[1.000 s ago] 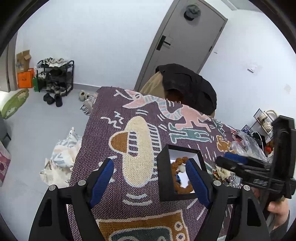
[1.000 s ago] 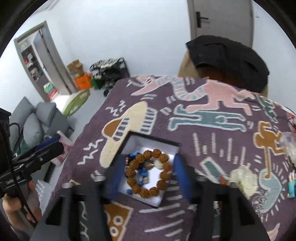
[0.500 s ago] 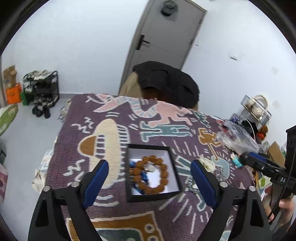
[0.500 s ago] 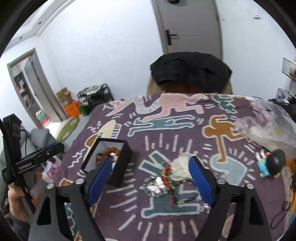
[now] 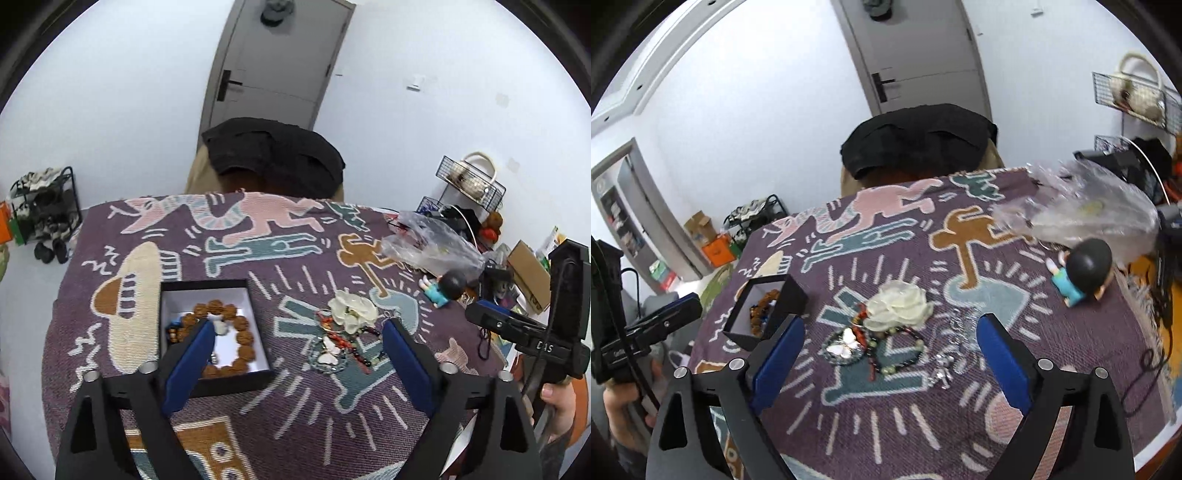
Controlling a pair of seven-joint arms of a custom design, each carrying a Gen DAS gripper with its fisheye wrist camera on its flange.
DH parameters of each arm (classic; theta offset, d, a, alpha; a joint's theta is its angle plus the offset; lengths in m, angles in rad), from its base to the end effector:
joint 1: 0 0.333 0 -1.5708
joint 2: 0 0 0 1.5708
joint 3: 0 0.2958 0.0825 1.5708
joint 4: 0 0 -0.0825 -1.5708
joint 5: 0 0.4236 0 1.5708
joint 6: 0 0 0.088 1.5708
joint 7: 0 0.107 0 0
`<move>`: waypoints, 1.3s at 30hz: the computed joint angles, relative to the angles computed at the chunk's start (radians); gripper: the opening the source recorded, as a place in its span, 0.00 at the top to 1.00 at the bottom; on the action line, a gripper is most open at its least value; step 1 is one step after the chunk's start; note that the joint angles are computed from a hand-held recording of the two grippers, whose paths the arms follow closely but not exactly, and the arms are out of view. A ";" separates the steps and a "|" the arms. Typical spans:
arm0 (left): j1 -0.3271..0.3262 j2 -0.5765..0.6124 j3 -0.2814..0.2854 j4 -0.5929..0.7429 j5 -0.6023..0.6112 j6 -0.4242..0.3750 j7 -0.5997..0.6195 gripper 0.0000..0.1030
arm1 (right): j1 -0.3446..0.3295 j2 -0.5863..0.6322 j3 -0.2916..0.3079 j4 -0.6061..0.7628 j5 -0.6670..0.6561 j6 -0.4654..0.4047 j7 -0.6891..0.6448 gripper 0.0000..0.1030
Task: Organize jewelry
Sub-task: 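Reach both tools back to the remaining jewelry beside the white flower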
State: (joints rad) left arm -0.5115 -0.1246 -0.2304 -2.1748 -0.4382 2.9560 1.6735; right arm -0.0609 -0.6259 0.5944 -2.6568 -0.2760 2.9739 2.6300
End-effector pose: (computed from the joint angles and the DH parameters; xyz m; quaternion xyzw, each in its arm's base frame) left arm 0.4551 -0.3842 0.5110 -0.4709 0.7624 -0.4349 0.0883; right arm 0.3896 0.2542 0.4598 -0.5618 0.6955 -0.2397 0.3784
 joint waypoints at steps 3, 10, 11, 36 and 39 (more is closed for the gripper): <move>0.008 0.025 -0.012 0.027 0.022 -0.040 -0.036 0.35 | 0.007 -0.018 -0.012 -0.038 0.018 0.015 0.017 0.10; 0.049 0.109 -0.063 0.124 0.159 -0.138 -0.127 0.54 | 0.028 -0.022 -0.043 -0.096 0.073 0.052 0.010 0.31; 0.054 0.124 -0.069 0.142 0.177 -0.158 -0.135 0.59 | 0.027 -0.018 -0.043 -0.101 0.082 0.059 0.008 0.33; 0.033 0.482 -0.096 0.555 0.589 -0.533 -0.359 0.79 | 0.104 0.128 -0.146 -0.171 0.386 0.218 -0.216 0.46; 0.027 0.494 -0.095 0.575 0.607 -0.556 -0.367 0.79 | 0.111 0.146 -0.155 -0.163 0.404 0.216 -0.238 0.46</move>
